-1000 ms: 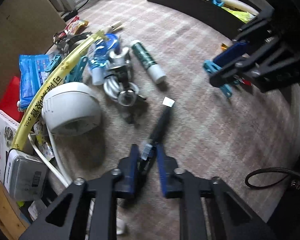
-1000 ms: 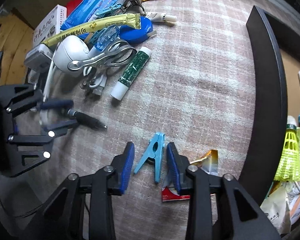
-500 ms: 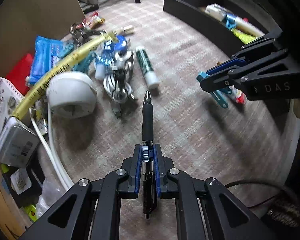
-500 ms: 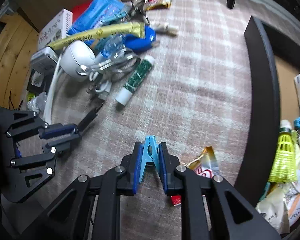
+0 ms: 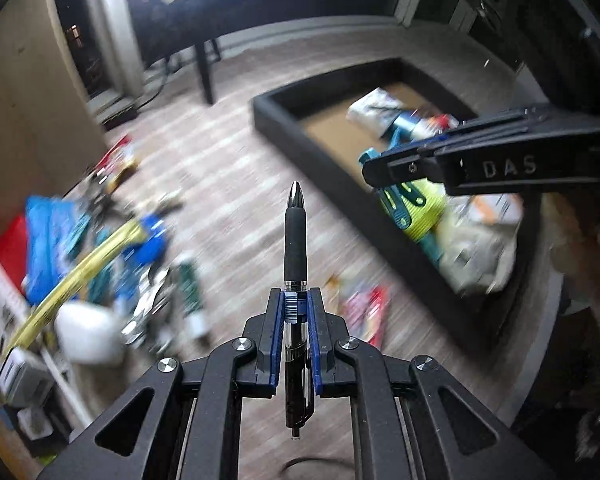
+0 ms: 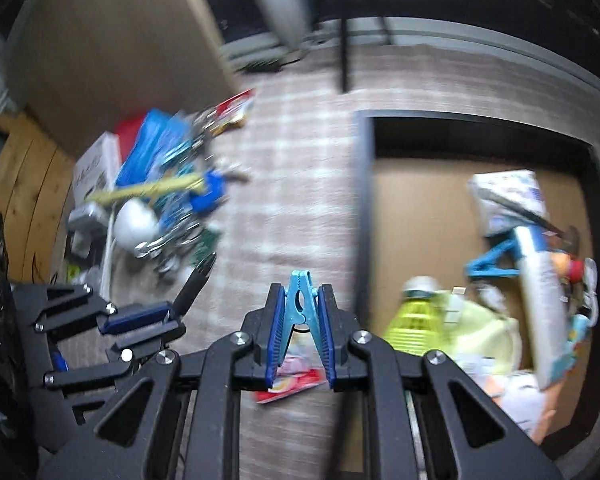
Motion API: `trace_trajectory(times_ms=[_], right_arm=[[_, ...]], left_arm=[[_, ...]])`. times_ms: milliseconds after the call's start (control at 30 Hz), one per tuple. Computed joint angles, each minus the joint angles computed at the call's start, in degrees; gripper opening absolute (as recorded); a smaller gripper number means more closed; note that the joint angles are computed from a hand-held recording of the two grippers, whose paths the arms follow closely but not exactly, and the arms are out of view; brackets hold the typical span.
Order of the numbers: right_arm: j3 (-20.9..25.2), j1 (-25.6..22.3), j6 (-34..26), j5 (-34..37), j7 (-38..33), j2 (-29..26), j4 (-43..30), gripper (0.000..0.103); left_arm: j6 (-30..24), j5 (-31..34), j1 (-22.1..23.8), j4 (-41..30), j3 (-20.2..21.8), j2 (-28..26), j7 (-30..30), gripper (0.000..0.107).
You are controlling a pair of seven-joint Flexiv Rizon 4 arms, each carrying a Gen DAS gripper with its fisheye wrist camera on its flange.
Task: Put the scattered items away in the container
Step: 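Carry the pen and clothespin over the tray and open both grippers, then grasp the metal bottle opener with the left gripper while the right grasps the green glue stick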
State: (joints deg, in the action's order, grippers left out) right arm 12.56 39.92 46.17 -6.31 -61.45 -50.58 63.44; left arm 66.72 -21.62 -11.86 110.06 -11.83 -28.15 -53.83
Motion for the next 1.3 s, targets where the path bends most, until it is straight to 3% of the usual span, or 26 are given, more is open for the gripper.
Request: trace_trajectory(times_ms=[333, 533, 600, 633, 700, 967, 1300], right_arm=[[-4.30, -4.52, 8.72, -3.39, 9.39, 9.44, 17.19, 0.017], [-4.57, -7.64, 10.55, -5.67, 12.69, 12.79, 23.22, 0.017], [-4.58, -8.22, 11.11, -6.34, 13.45, 13.44, 24.42, 0.017], [-4.62, -8.41, 11.36, -6.61, 13.96, 13.66, 24.84, 0.018], [-4.46, -8.75, 11.24, -6.65, 15.26, 13.81, 25.08, 0.025], [-1.95, -8.73, 11.14, -6.50, 13.91, 11.89, 22.31, 0.026], [1.77, -4.82, 5.85, -3.61, 5.48, 5.05, 10.31, 0.026]], left_arm=[[-1.06, -1.88, -5.21, -7.38, -4.03, -4.22, -4.08, 0.011], [-1.48, 1.20, -9.66, -11.21, -2.78, -6.30, -7.23, 0.011], [-2.49, 3.56, -11.52, -12.77, -0.78, -6.71, -9.85, 0.030], [-2.18, 4.61, -11.99, -12.93, -0.16, -6.71, -10.63, 0.048], [1.17, 5.76, -11.84, -11.51, -0.13, -6.25, -10.85, 0.048], [5.43, 8.62, -9.71, -6.78, 2.68, -3.27, -15.07, 0.048], [8.43, 12.14, -4.32, 0.18, 7.30, -0.02, -18.27, 0.047]])
